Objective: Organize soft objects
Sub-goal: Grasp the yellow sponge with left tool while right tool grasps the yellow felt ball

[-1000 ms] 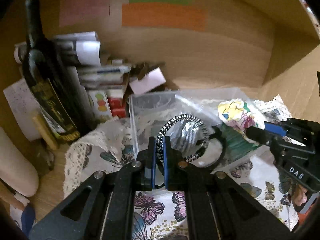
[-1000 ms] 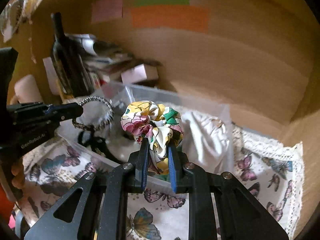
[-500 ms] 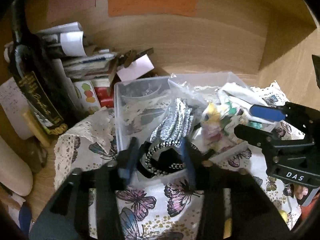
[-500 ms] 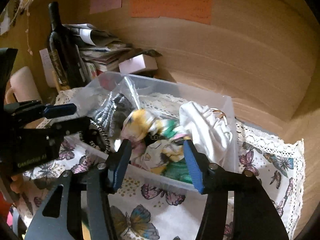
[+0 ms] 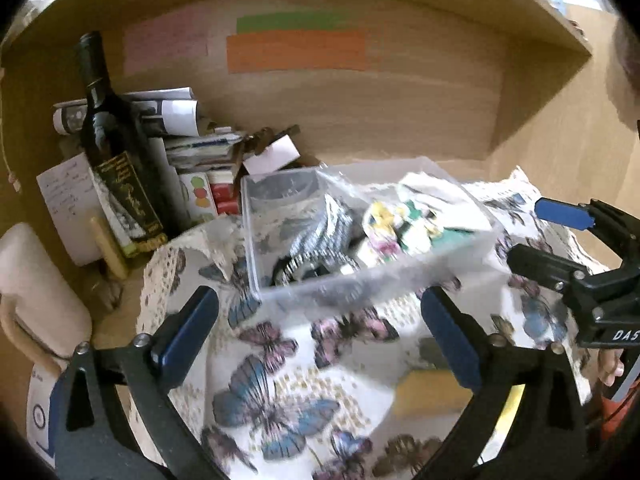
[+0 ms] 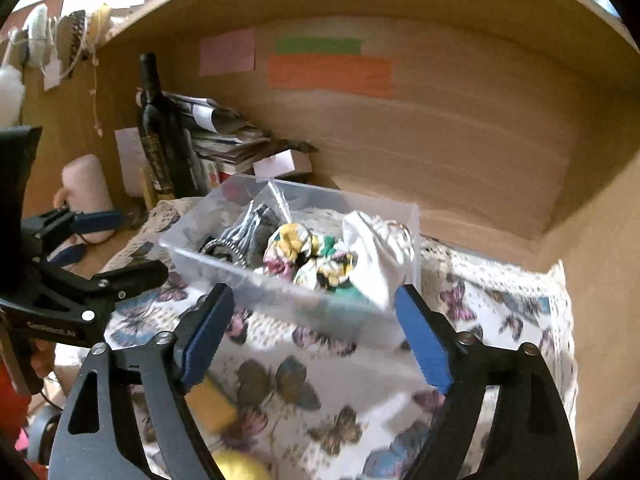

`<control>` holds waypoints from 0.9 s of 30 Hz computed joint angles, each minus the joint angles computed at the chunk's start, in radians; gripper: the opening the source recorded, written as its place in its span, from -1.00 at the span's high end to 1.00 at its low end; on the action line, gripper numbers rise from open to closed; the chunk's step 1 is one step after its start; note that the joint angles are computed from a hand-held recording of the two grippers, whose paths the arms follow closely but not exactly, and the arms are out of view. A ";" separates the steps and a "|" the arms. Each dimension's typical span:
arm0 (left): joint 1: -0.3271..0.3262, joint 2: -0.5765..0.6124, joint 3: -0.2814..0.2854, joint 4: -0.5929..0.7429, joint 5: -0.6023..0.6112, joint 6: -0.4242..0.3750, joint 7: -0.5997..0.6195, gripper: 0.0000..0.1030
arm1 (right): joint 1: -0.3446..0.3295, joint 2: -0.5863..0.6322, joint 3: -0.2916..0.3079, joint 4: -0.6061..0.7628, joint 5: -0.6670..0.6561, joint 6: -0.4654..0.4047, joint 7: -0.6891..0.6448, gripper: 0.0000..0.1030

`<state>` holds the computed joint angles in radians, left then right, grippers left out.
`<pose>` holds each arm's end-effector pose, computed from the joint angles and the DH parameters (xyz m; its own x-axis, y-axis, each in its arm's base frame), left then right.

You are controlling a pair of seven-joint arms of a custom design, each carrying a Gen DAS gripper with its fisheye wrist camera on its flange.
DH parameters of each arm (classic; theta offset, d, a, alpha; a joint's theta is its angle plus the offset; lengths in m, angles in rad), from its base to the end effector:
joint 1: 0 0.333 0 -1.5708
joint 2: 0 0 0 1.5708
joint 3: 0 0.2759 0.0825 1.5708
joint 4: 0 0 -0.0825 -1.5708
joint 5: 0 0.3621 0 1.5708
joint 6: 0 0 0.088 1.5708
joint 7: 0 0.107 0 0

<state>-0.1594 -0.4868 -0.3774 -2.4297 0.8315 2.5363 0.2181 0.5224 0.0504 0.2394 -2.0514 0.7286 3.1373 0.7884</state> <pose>0.3757 -0.2466 0.5005 0.2229 -0.9748 0.0041 -0.5761 -0.1352 -0.8061 0.4583 0.3537 0.4942 0.7109 -0.7025 0.0329 -0.3370 -0.3814 -0.8608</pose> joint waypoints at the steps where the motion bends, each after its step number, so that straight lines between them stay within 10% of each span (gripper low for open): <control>1: -0.008 -0.008 -0.007 -0.010 -0.005 -0.006 -0.005 -0.99 | -0.003 -0.016 0.009 -0.021 0.046 0.009 -0.034 -0.58; 16: -0.130 0.038 -0.045 -0.070 -0.097 -0.029 -0.029 -0.99 | 0.117 -0.117 -0.054 -0.246 0.326 -0.060 -0.202 -0.55; 20: -0.140 0.090 -0.035 -0.045 -0.100 -0.021 -0.037 -0.99 | 0.104 -0.125 -0.059 -0.258 0.349 -0.118 -0.213 0.12; 27: -0.134 0.181 -0.001 0.020 -0.104 0.046 -0.004 -0.99 | 0.103 -0.175 -0.076 -0.277 0.495 -0.088 -0.328 0.18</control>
<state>-0.2929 -0.3059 -0.3784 -2.4101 0.7270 2.5828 0.2142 0.6259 -0.1244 0.1635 -2.3284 1.2241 3.0489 0.4602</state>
